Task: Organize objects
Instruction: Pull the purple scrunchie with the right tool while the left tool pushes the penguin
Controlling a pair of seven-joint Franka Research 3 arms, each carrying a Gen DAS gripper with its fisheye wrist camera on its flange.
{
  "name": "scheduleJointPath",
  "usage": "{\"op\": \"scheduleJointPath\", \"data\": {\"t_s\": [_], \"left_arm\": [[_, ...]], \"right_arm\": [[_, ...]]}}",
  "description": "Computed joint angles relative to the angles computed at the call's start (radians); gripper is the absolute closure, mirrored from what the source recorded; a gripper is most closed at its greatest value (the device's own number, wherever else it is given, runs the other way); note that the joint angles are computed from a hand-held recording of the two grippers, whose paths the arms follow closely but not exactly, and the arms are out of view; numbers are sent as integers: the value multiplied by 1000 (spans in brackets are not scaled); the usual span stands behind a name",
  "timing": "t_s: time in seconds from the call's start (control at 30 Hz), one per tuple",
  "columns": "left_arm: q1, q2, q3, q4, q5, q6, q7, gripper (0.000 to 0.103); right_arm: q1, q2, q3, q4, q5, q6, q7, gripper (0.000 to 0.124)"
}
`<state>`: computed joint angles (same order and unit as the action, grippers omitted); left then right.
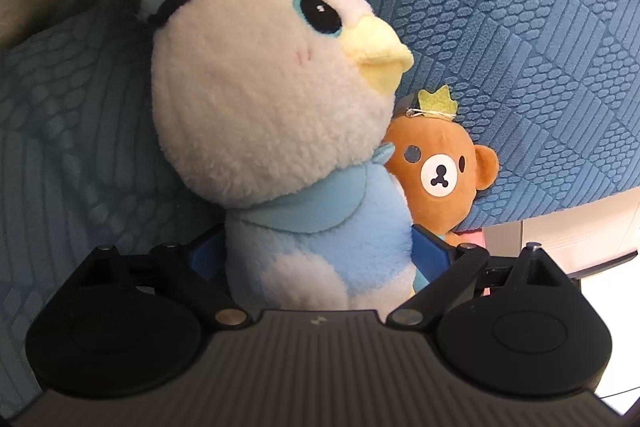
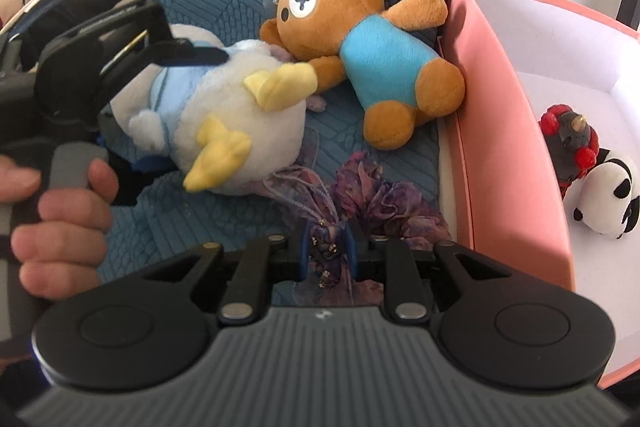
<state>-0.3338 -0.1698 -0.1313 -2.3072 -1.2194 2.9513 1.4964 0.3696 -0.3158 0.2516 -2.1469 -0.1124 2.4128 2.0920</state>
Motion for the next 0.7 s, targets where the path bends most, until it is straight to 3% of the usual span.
{"op": "scheduleJointPath", "data": {"t_s": [0.1, 0.3, 0.43, 0.7], "left_arm": [[8, -2, -9, -3, 45, 5, -28, 8], [52, -62, -9, -28, 412, -93, -258, 17], [85, -96, -36, -42, 662, -110, -390, 21], [88, -224, -16, -84, 979, -251, -463, 24]], "right_arm": [[-2, 4, 4, 3, -11, -6, 1, 102], [0, 5, 4, 3, -19, 8, 9, 102], [7, -3, 2, -6, -14, 23, -4, 102], [31, -41, -7, -23, 70, 7, -62, 102]]}}
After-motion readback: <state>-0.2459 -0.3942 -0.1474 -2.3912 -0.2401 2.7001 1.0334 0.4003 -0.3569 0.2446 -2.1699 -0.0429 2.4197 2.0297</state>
